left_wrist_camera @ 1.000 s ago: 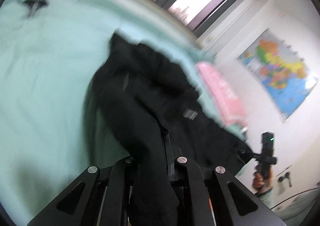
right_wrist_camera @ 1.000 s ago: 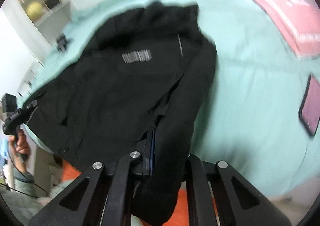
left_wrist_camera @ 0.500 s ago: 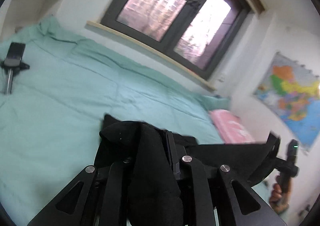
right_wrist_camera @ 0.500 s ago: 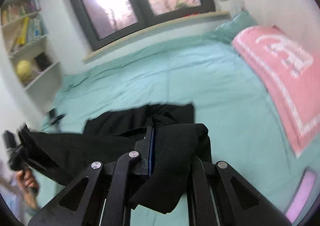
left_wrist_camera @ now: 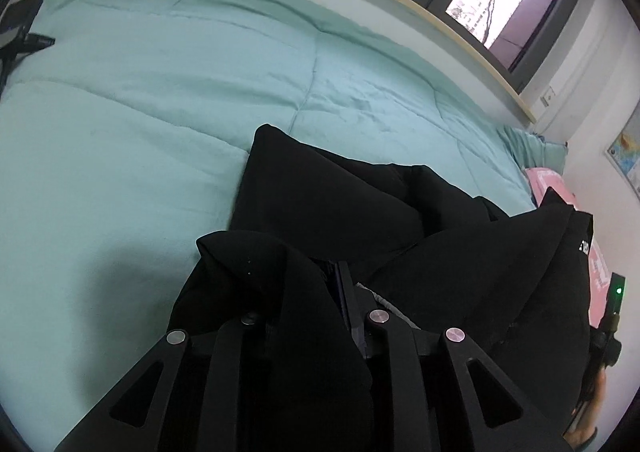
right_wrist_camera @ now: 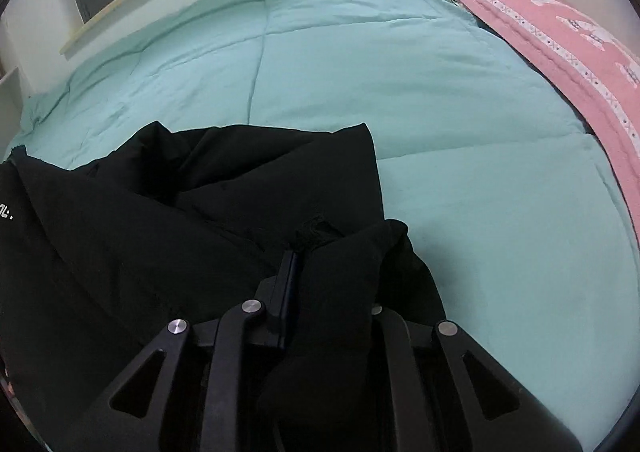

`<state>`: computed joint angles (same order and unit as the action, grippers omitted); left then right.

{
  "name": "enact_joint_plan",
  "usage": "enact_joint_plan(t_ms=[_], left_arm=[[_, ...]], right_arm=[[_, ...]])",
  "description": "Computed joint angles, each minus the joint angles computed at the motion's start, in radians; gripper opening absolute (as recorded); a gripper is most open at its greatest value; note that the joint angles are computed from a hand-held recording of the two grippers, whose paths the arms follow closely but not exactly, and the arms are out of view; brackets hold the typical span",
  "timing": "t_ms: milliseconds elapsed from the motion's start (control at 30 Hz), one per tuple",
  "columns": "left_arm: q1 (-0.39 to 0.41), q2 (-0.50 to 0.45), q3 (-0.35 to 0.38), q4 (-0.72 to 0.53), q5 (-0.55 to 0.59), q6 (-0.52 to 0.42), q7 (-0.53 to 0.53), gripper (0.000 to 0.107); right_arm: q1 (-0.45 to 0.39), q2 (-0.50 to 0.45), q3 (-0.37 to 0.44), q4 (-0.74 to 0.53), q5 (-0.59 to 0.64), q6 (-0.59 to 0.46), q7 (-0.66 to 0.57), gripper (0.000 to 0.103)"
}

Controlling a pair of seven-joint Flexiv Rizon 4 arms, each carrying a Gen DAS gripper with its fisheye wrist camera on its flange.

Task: Fold large clothes

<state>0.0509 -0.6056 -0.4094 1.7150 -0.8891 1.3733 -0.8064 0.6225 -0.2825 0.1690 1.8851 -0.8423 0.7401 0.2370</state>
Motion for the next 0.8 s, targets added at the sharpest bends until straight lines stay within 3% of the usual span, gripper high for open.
enact_joint_plan(t_ms=[67, 200, 267, 367, 433, 533, 633, 800], left_arm=[[0.042, 0.016, -0.062, 0.030, -0.057, 0.019, 0.066, 0.022], [0.073, 0.102, -0.074, 0.078, -0.138, -0.072, 0.144, 0.034], [0.109, 0.167, -0.098, 0.123, -0.233, -0.121, 0.252, 0.054], [0.169, 0.296, -0.113, 0.201, -0.439, -0.234, 0.439, 0.074], [0.169, 0.340, -0.099, 0.212, -0.552, -0.269, 0.521, 0.078], [0.145, 0.371, -0.069, 0.205, -0.679, -0.280, 0.616, 0.080], [0.092, 0.314, -0.037, 0.147, -0.586, -0.200, 0.538, 0.081], [0.022, 0.162, 0.080, 0.011, -0.278, -0.225, 0.254, 0.081]], right_arm=[[-0.001, 0.009, 0.006, 0.003, 0.008, 0.009, -0.002, 0.014], [-0.022, 0.103, 0.029, 0.076, 0.002, 0.096, -0.003, 0.023], [-0.029, 0.152, 0.043, 0.105, -0.040, 0.128, 0.004, 0.031], [-0.058, 0.247, 0.069, 0.185, -0.131, 0.219, 0.056, 0.046], [-0.071, 0.295, 0.097, 0.209, -0.186, 0.198, 0.091, 0.055], [-0.075, 0.305, 0.129, 0.197, -0.184, 0.122, 0.047, 0.055], [-0.081, 0.268, 0.125, 0.174, -0.132, 0.111, -0.034, 0.055], [-0.078, 0.209, 0.099, 0.141, -0.101, 0.058, -0.164, 0.055]])
